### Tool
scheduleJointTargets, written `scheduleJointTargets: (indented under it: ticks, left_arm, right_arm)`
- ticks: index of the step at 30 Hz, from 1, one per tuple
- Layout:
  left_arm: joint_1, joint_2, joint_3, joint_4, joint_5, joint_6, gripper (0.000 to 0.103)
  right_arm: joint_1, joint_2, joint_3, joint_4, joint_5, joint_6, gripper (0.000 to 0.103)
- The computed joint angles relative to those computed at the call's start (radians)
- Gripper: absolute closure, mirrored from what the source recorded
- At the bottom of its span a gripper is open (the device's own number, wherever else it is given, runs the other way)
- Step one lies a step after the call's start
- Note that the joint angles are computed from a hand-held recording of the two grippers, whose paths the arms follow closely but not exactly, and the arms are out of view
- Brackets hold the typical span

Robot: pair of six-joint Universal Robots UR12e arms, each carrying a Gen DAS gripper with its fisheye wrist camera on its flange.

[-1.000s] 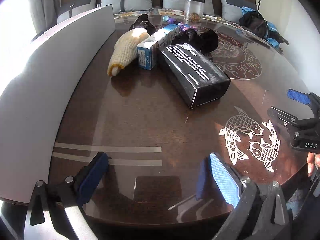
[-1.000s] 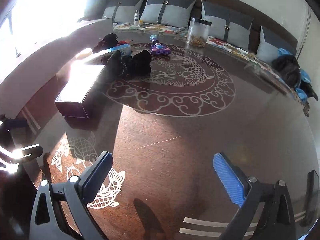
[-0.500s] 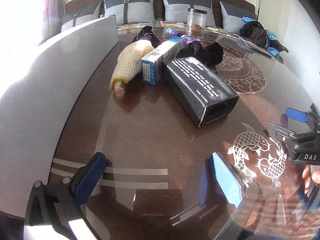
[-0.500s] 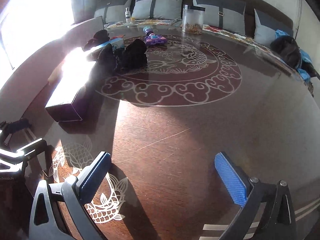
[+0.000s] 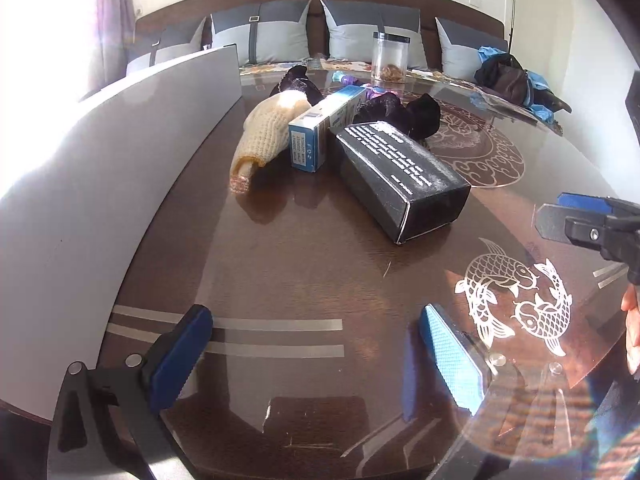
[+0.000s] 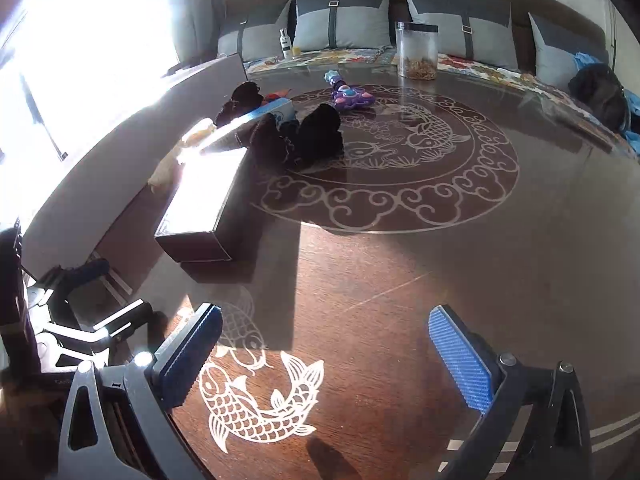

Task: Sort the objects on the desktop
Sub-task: 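Open both tools and move them back over the table, then grasp the black Odor Removing Bar box with the right tool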

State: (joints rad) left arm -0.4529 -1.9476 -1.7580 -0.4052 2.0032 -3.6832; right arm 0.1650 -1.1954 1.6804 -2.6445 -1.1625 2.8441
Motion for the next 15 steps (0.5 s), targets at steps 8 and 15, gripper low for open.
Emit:
scheduleJointTargets:
  ticks: [8,15]
  left_arm:
    - [0.000,0.005,-0.011,0.019,-0.001,0.013,0.000]
    - [0.015,0.016,0.020,-0.098,-0.051,-0.018,0.000]
  right_arm:
    - [0.097,0.113,-0.197,0.161,-0.007,-0.038,0.000]
    - [0.145,0.163,-0.226,0.086,-0.130,-0.086,0.024]
